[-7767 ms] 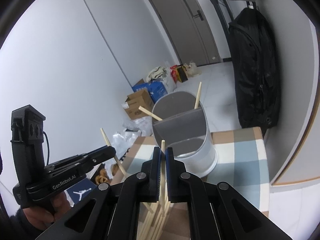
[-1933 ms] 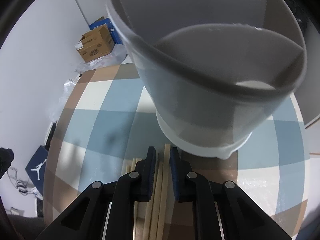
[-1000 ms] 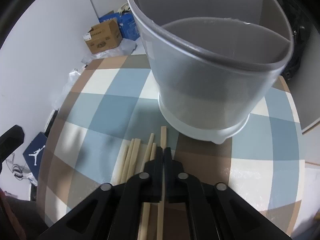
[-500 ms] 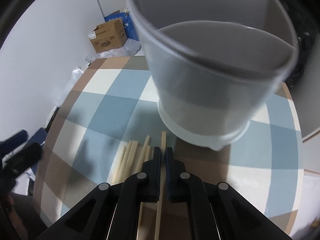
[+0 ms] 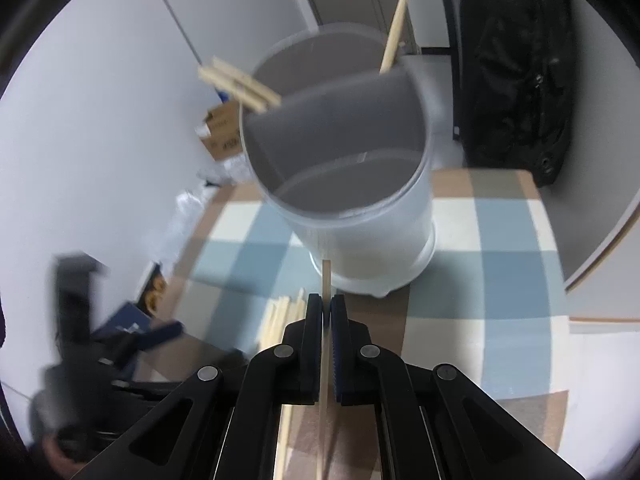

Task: Organize utensils
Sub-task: 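Lift the chopstick with the right gripper while the left gripper grasps another chopstick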

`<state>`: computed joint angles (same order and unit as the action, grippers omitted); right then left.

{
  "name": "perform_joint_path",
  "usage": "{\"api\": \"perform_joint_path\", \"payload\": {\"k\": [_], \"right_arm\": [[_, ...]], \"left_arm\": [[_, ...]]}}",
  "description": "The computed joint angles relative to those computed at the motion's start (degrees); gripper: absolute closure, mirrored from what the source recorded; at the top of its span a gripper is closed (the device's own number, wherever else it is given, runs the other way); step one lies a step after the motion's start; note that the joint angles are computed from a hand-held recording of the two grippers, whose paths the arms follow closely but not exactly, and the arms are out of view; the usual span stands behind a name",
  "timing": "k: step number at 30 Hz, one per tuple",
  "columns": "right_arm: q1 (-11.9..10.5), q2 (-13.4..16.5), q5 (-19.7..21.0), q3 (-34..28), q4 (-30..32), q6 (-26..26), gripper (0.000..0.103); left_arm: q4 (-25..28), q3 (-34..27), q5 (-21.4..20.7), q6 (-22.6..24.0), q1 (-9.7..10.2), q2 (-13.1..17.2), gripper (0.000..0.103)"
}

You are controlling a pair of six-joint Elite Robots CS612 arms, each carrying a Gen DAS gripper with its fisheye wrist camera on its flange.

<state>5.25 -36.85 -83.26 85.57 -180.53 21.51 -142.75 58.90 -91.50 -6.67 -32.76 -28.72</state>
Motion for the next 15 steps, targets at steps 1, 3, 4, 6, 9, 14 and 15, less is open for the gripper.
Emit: {"api": "perform_joint_path", "payload": {"k": [1,3,4,6,9,14,15], "right_arm": [[0.0,-0.1,0.1,0.1,-0.9,0.4,0.099],[-0.4,-1.1,0.7,1.4,-3.0,0.6,0.099],[-0.4,-1.2,0.8,1.4,-3.4,0.5,0.099],[-0.9,-2.1,1.4,2.6,-4.6,0.1,0.099],[-1.3,-2.7,2.1,4.1,-6.8,0.2,0.099],[-1.7,-2.1,4.2,4.1,-8.3,0.9,0.099],[-1.9,-2.0,4.9,4.2,-8.5,1.3,0.099]], "left_arm": [[0.9,-0.3,0.1,-0.2,-0.07,0.2,0.019],[1.9,-0.7,0.1,-0.2,-0.17,0.3,0.019],[2.3,-0.8,0.4,0.0,-0.27,0.4,0.019],[2.1,-0.6,1.2,0.3,-0.53,0.3,0.019],[1.9,-0.8,1.9,0.4,-0.65,0.4,0.019],[2.5,-1.0,0.6,-1.3,-0.33,0.6,0.019],[2.2,-0.8,0.5,-0.8,-0.35,0.5,0.019]]}}
